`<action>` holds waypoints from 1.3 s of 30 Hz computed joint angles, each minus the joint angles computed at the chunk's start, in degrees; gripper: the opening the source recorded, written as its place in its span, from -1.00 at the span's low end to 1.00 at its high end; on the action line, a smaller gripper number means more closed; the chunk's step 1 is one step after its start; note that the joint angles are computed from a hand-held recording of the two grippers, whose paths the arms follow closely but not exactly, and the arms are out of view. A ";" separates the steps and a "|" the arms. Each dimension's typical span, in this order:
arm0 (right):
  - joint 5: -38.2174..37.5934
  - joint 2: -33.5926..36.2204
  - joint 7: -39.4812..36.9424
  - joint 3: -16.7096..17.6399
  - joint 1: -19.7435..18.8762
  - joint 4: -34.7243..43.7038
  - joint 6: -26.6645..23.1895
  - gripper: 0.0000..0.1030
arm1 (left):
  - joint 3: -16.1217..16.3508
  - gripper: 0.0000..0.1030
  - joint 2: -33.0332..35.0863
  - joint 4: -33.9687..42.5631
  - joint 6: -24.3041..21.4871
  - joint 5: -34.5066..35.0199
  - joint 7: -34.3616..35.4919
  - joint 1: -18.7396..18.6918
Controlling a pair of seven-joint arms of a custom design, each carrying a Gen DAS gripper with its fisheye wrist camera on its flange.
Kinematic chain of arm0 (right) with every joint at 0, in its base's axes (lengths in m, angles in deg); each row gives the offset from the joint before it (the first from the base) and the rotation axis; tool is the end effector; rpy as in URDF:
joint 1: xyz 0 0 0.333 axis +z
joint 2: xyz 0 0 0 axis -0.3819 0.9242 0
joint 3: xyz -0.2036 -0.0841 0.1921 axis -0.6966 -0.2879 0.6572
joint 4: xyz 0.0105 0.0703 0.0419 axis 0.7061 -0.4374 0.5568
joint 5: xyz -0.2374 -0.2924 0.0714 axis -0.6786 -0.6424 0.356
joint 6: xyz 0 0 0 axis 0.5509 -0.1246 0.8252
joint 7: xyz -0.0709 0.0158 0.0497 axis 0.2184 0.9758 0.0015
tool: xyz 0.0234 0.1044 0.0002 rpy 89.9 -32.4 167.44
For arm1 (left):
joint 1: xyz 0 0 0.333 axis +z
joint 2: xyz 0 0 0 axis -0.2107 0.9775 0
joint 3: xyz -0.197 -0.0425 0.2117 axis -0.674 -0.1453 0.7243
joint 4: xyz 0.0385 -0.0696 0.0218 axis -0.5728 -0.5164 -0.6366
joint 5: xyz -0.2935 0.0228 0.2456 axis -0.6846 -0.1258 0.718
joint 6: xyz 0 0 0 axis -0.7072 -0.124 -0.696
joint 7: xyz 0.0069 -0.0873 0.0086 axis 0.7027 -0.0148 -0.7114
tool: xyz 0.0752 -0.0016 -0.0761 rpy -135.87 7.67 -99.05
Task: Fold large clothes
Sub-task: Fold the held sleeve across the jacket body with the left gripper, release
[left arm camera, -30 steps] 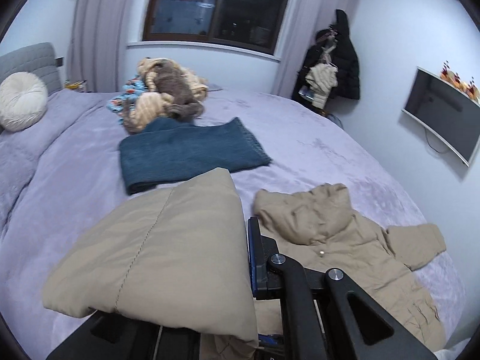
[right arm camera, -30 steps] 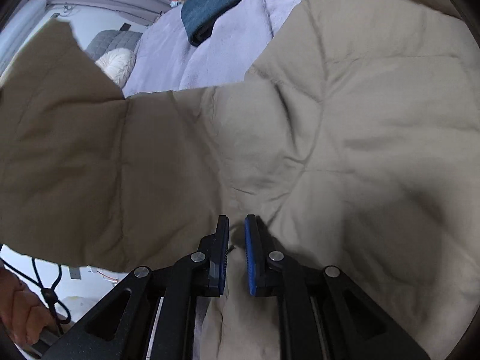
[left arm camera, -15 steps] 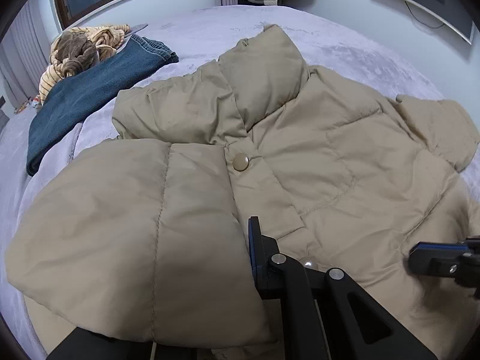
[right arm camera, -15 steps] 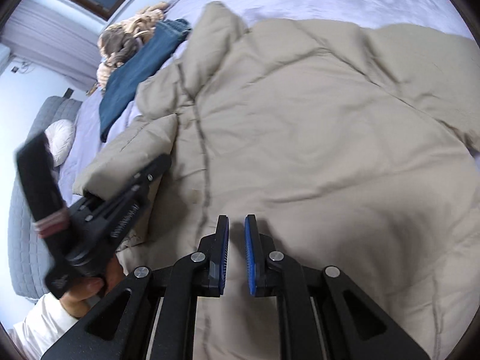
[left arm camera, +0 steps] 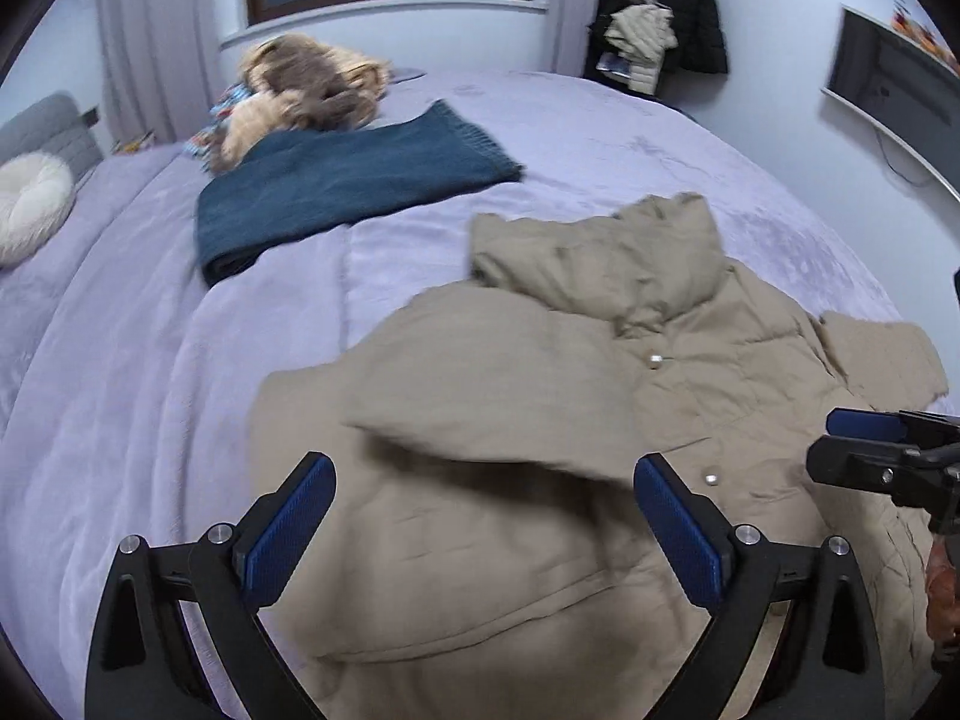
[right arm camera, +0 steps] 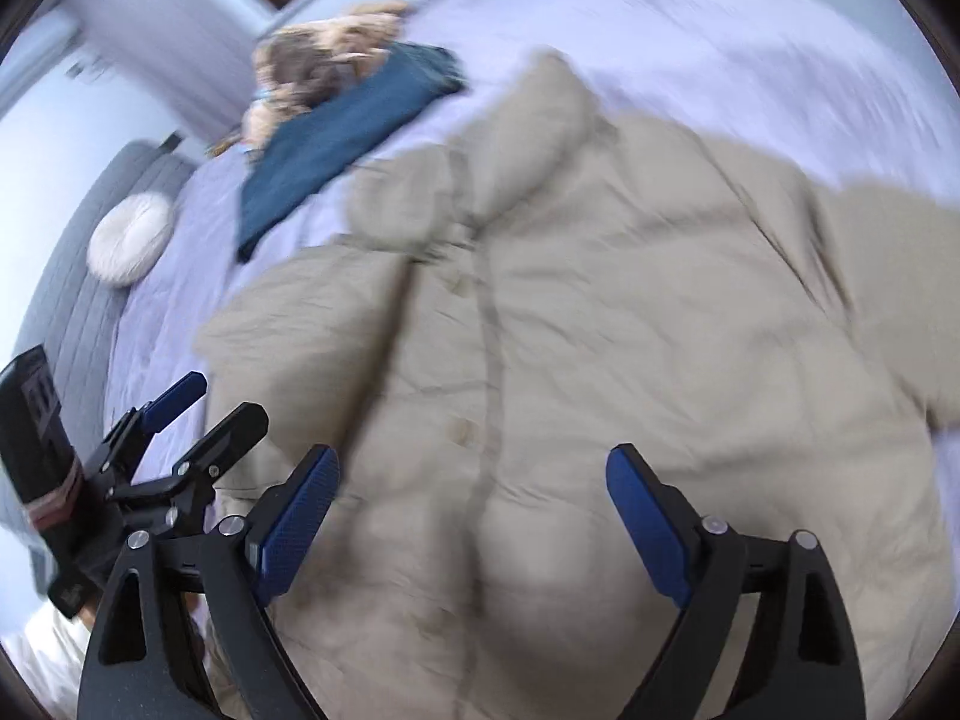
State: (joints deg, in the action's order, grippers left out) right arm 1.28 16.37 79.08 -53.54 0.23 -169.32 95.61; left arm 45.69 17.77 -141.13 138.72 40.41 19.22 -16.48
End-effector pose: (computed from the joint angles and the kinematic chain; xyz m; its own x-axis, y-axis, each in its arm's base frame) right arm 0.3997 0.1235 0.5148 0.3249 -0.8636 -0.3855 -0.8920 -0.1444 -0.4283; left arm 0.4067 -0.2155 0.4967 0.2078 -0.9730 0.1005 -0.7735 -0.2264 -0.5920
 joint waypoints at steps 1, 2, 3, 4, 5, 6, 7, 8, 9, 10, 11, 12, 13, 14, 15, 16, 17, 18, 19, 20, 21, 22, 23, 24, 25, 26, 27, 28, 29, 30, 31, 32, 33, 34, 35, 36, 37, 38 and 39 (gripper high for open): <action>-1.04 0.58 -1.55 1.40 1.13 0.98 0.86 0.80 | 2.21 0.95 -2.47 -2.53 -0.40 -2.46 0.24 -0.60; -2.47 1.16 -2.62 3.01 2.05 1.66 2.01 0.80 | 4.10 0.95 -5.10 -5.25 -1.11 -4.89 -0.10 -0.49; -4.07 1.66 -3.18 4.56 2.81 2.06 3.16 0.80 | 5.43 0.95 -6.54 -7.30 -0.94 -6.83 0.03 -0.19; -6.36 2.69 -3.51 6.49 3.56 2.71 4.54 0.80 | 7.67 0.94 -8.02 -9.96 0.11 -10.03 0.85 -0.57; -8.90 3.53 -3.29 8.21 4.00 3.05 5.68 0.80 | 9.62 0.78 -8.94 -12.24 1.47 -13.43 1.60 -0.85; -12.44 5.01 -2.50 10.48 4.15 3.72 7.19 0.80 | 11.38 0.62 -9.24 -14.11 3.04 -16.80 2.55 -1.30; -16.29 6.62 -1.32 12.62 4.14 4.31 8.81 0.80 | 12.83 0.27 -8.81 -15.13 3.95 -19.68 4.04 -1.95; -19.68 7.66 0.29 14.23 4.08 4.50 10.20 0.78 | 13.26 -0.11 -7.82 -15.50 4.35 -21.52 5.17 -2.08; -24.28 9.39 2.75 16.40 3.23 5.05 12.10 0.77 | 12.95 -0.31 -6.81 -15.63 4.72 -22.64 6.06 -1.90; -27.29 10.20 4.53 17.37 2.92 5.02 13.08 0.67 | 12.20 -0.55 -5.92 -15.59 4.93 -23.27 6.71 -1.41; -30.12 11.31 6.63 18.18 2.45 5.50 13.86 0.16 | 10.38 -0.55 -5.49 -15.41 4.66 -22.76 6.14 -0.12; -32.60 12.23 8.91 18.59 1.82 5.98 14.18 -0.33 | 8.64 -0.55 -5.01 -14.98 4.48 -21.62 5.43 1.26; -33.55 12.93 10.94 18.12 1.53 6.67 13.59 -0.92 | 7.16 -0.55 -5.15 -14.97 4.33 -20.57 4.63 2.15; -32.68 12.83 11.90 16.58 1.91 6.41 13.76 -0.92 | 5.95 -0.55 -5.25 -14.84 4.03 -19.53 3.77 2.87; -30.01 11.84 12.87 14.18 2.65 5.25 15.26 -0.92 | 5.07 -0.55 -5.27 -14.68 3.68 -18.55 3.20 3.31; -28.63 10.59 14.52 12.55 2.46 4.06 16.06 -0.93 | 4.52 -0.55 -5.13 -14.37 3.37 -17.87 2.83 3.40; -27.60 10.03 15.64 11.20 2.23 3.31 16.32 -0.93 | 4.31 -0.55 -4.87 -14.35 3.32 -17.29 2.92 3.27; -23.18 8.72 15.37 8.00 3.24 1.93 16.14 -0.93 | 4.29 -0.55 -4.51 -13.89 2.94 -17.03 3.03 2.98; -19.00 8.11 15.32 5.38 3.99 1.01 15.41 -0.92 | 3.90 -0.55 -3.91 -13.50 2.56 -16.19 3.03 3.06; -15.62 7.77 15.48 3.52 4.22 0.27 14.45 -0.92 | 3.02 -0.55 -2.81 -12.18 1.57 -14.68 2.44 3.68; -10.13 7.50 14.63 0.70 5.31 -0.83 13.86 -0.92 | 2.30 -0.55 -2.06 -11.21 0.47 -13.11 1.76 4.13; -4.38 7.67 12.54 -2.33 6.57 -1.23 11.87 -0.88 | 1.76 -0.54 -1.32 -10.12 -0.88 -11.55 0.98 4.52; 0.03 8.09 11.27 -4.39 6.92 -1.09 9.09 -0.85 | 1.45 -0.54 -1.09 -9.15 -2.40 -10.16 0.06 4.74; 2.25 8.14 11.39 -5.07 6.27 -1.08 6.90 -0.77 | 1.50 -0.54 -1.28 -8.46 -3.70 -9.04 -0.51 4.67; 2.50 7.38 12.32 -4.75 4.80 -1.52 5.57 -0.67 | 2.01 -0.54 -2.26 -8.34 -4.46 -8.45 -0.31 4.10; 1.83 6.08 12.88 -4.01 3.13 -2.13 4.92 -0.62 | 2.55 -0.54 -3.58 -8.46 -4.42 -8.01 0.00 3.60; 1.45 4.58 12.82 -3.37 1.66 -2.75 4.64 -0.53 | 2.94 -0.54 -4.88 -8.76 -3.83 -7.70 0.15 3.31; 0.30 2.75 13.56 -2.25 -0.27 -3.50 4.65 -0.49 | 3.30 -0.54 -6.29 -9.07 -3.02 -7.42 0.48 3.17; -1.72 1.01 15.07 -0.85 -2.37 -4.21 5.20 -0.49 | 3.46 -0.54 -7.55 -9.15 -2.15 -6.91 0.90 3.37; -3.82 -1.24 16.35 0.40 -4.18 -5.22 6.77 -0.49 | 3.33 -0.54 -7.76 -8.74 -1.68 -6.44 1.20 3.84; -5.07 -2.66 16.28 0.76 -4.66 -5.81 8.53 -0.49 | 3.24 -0.54 -7.56 -8.15 -1.19 -5.92 1.76 4.30; -5.98 -3.25 15.56 0.65 -4.36 -5.79 9.83 -0.49 | 3.28 -0.54 -6.39 -7.17 -0.70 -5.51 2.71 4.68; -6.78 -2.94 13.66 0.14 -3.34 -5.03 10.81 -0.49 | 3.05 -0.54 -4.76 -5.97 -0.94 -5.11 3.21 5.15; -7.24 -1.70 11.75 -0.47 -2.04 -3.74 10.75 -0.49 | 2.95 -0.54 -2.39 -4.63 -1.48 -5.00 3.76 5.30; -7.41 0.19 9.83 -1.12 -0.86 -2.05 10.11 -0.49 | 2.70 -0.54 0.08 -3.59 -1.92 -4.69 3.82 5.39; -6.66 2.58 7.34 -1.96 0.71 -0.32 9.22 -0.50 | 1.89 -0.54 2.19 -2.54 -3.19 -3.69 2.84 5.62; -5.98 4.50 5.76 -2.10 1.29 0.62 8.85 -0.50 | 1.33 -0.54 4.14 -1.77 -4.35 -2.58 1.85 5.50; -6.33 6.28 5.15 -1.44 0.95 1.13 8.26 -0.50 | 0.88 -0.54 5.36 -1.48 -5.19 -1.35 0.53 5.07; -7.32 8.11 5.27 -0.53 0.10 1.91 7.18 -0.50 | 0.76 -0.54 6.42 -1.37 -5.62 0.06 -0.66 4.73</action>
State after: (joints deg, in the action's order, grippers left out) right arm -6.04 24.47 84.35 -54.08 0.33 -167.41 102.79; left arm 46.45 24.19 -142.50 133.10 40.47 18.56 -11.76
